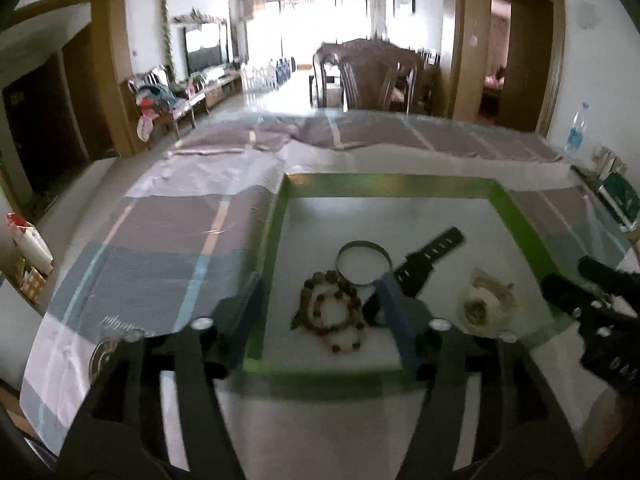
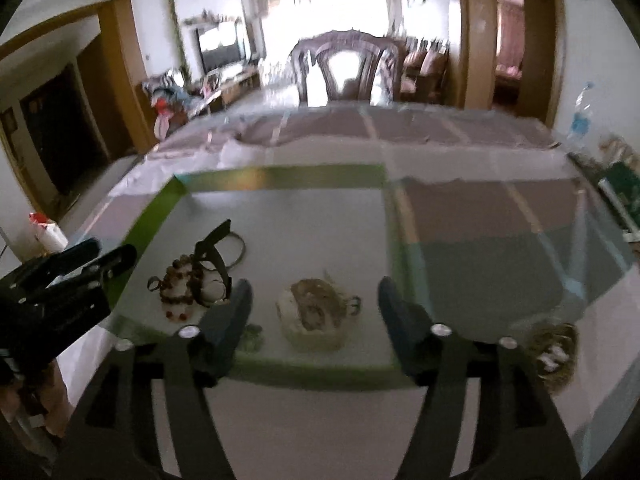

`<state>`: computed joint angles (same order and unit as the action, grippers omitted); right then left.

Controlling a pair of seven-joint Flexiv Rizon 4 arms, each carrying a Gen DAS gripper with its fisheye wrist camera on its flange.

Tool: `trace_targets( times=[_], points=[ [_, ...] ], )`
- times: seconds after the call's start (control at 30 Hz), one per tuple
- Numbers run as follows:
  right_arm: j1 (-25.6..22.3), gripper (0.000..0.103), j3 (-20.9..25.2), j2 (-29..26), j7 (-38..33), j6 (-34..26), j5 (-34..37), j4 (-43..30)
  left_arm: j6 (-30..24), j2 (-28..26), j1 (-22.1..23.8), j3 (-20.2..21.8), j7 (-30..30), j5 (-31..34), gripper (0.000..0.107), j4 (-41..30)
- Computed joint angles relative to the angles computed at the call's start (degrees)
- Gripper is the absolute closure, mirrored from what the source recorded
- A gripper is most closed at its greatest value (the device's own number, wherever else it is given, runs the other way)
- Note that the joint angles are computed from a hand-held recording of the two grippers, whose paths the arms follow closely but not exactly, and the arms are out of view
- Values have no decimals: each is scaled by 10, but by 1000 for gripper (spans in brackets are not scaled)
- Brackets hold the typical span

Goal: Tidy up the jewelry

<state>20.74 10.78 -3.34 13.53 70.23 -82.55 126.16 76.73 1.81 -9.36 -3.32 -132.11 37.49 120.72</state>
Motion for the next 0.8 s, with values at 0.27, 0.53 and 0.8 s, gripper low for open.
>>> trace_targets(
  times=[0.27, 0.53, 0.8],
  points=[
    [-3, 4, 39, 145, 137, -57, -137, 91, 1, 174, 26, -61, -140, 104, 10, 101],
    [23, 3, 69, 170, 129, -109, -98, 112, 16, 251, 52, -101, -104, 54, 8, 153],
    [42, 3, 82, 160, 102, -153, -69, 107, 29, 268, 92, -130, -52, -9, 8, 181]
  ],
)
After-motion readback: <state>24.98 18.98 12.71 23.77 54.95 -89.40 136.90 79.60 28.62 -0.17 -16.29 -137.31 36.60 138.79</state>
